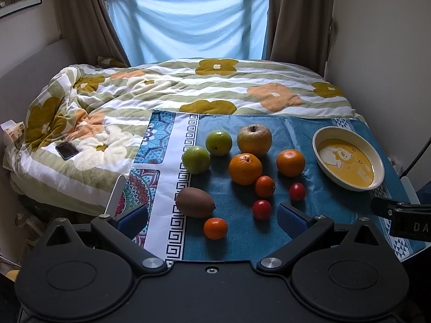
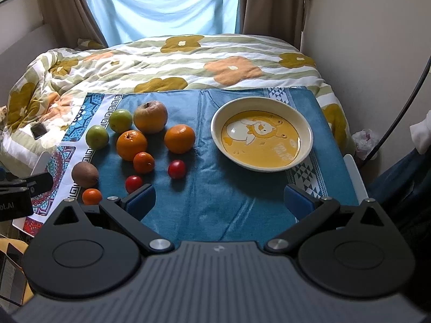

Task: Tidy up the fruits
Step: 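Grasp the small mandarin with the left tool while the right tool grasps a cherry tomato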

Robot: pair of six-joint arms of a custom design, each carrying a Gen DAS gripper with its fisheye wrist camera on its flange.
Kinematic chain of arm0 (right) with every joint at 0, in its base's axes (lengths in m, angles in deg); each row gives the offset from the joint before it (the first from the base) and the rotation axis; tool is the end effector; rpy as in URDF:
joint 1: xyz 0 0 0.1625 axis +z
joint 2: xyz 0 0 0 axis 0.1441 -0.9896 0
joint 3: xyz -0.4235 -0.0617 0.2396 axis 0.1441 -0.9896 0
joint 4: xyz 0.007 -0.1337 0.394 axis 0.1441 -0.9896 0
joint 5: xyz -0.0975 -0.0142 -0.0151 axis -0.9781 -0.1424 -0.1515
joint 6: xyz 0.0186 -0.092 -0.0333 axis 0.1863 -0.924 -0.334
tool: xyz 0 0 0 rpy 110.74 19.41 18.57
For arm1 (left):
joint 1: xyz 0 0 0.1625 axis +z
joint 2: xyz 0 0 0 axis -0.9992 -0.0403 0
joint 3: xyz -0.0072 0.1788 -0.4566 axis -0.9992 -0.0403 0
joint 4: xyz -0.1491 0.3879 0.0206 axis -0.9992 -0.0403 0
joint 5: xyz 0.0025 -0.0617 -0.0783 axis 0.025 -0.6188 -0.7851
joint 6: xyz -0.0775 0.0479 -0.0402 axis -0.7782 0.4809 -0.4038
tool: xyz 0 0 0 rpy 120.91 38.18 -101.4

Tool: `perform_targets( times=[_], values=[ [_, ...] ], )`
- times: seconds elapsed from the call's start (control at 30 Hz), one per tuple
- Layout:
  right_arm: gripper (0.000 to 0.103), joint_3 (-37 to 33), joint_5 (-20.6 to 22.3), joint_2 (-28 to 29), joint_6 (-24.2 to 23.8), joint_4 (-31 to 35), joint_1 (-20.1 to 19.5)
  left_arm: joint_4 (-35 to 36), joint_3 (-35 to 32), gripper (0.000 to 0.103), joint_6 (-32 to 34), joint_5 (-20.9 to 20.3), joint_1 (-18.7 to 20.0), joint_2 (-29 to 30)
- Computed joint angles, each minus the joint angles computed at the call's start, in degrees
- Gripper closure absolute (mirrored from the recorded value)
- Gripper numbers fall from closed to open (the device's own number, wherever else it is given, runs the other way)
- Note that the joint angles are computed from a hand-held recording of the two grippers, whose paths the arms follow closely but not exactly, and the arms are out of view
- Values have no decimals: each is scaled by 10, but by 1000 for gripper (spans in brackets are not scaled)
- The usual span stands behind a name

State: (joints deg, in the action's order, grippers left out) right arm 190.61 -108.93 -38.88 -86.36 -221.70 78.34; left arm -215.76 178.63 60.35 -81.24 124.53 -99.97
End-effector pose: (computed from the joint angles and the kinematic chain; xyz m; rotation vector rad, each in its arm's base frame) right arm 0.0430 -0.4779 0.3148 -0.0110 -2.0995 0.9921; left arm -0.3747 -0.5419 -0.0127 0.7402 2.2748 -0.7558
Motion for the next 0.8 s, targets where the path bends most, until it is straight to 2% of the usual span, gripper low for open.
perform_targets(
  times=[0.27, 0.53, 0.7, 0.8],
  values=[
    [0, -14, 39, 18, 3, 12, -16, -17, -7, 0, 43, -5, 21, 17],
    [0, -41, 84, 59, -22, -1, -58, -38, -18, 5, 64, -15, 45, 50],
    [0, -60, 109, 80, -52, 6, -83, -34, -30, 8, 43, -9, 57, 73],
    [0, -72, 122, 91, -85, 11, -94, -36, -41, 16, 37, 4, 60, 90]
  ],
)
